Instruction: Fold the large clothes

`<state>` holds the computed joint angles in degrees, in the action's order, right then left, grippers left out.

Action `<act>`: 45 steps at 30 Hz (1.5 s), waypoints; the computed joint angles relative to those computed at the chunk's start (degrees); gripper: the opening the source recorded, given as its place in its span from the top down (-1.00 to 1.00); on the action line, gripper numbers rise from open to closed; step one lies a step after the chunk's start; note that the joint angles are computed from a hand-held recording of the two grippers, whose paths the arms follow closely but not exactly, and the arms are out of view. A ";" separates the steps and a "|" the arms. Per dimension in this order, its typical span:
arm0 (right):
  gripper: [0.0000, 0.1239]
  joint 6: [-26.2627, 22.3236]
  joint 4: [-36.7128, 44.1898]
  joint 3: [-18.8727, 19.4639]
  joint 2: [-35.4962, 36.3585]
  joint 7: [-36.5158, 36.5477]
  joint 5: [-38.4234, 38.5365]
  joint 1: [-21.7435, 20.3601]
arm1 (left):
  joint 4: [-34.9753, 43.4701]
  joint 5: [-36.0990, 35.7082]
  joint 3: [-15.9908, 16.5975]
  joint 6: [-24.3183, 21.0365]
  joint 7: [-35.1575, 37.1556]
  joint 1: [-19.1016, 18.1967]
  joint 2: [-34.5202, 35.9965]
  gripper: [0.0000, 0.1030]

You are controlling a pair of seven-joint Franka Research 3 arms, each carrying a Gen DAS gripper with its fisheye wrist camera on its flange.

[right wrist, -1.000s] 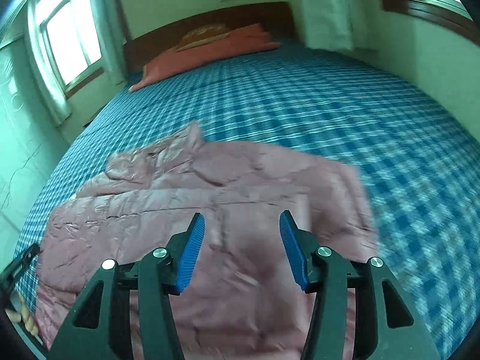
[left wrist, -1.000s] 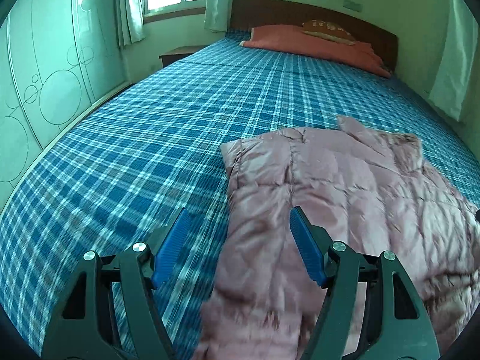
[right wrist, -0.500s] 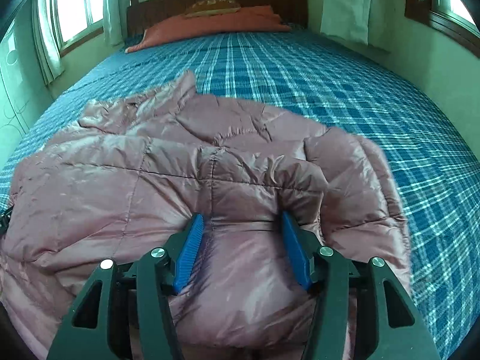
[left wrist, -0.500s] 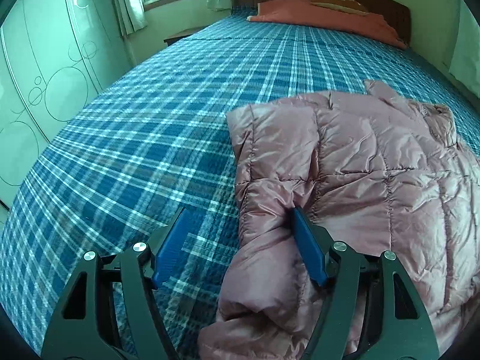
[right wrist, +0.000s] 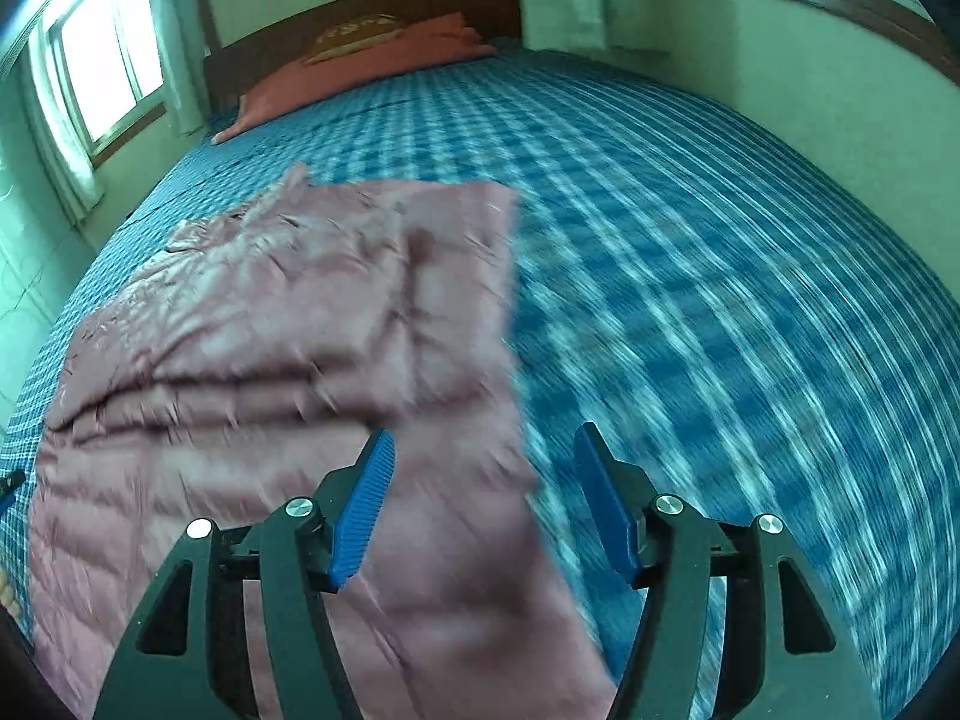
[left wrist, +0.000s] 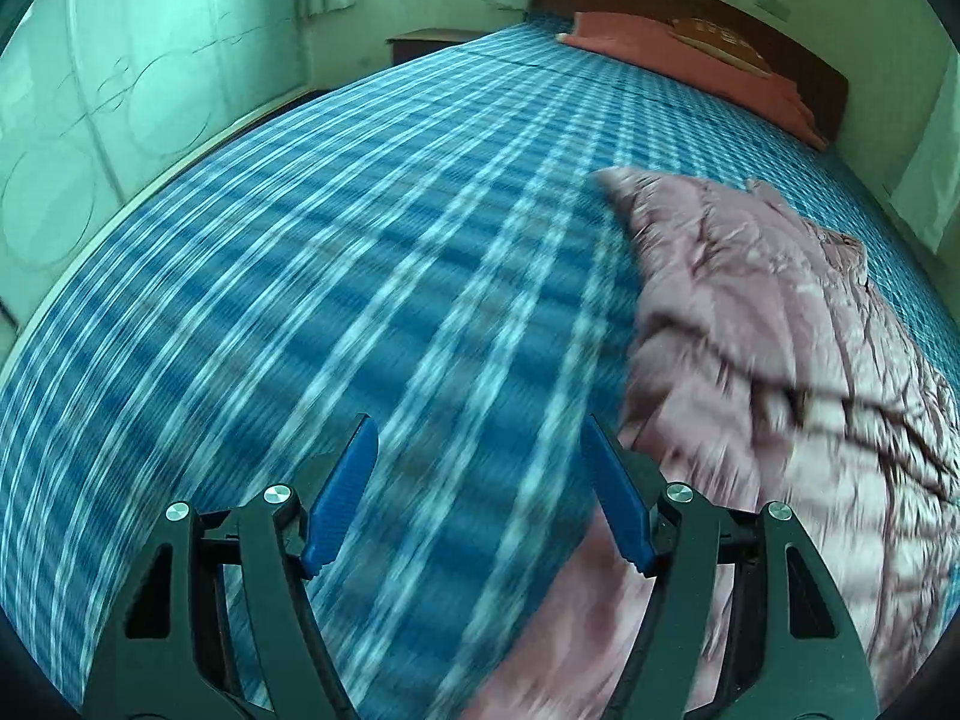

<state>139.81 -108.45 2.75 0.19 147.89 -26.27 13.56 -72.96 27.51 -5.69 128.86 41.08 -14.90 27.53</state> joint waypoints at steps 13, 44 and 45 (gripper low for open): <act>0.00 1.74 -23.61 5.62 -21.08 3.97 6.59 -3.47 | -39.95 -5.99 -3.90 12.15 -10.10 4.87 -29.06 -0.36; -0.03 41.32 -51.04 14.55 -36.71 5.30 45.67 0.88 | -65.11 -28.59 -4.53 43.12 -15.07 0.26 -41.99 -0.44; -0.01 40.80 -50.58 15.66 -36.49 5.43 45.58 -0.13 | -65.33 -28.70 -4.12 43.59 -14.56 -0.24 -42.03 -0.44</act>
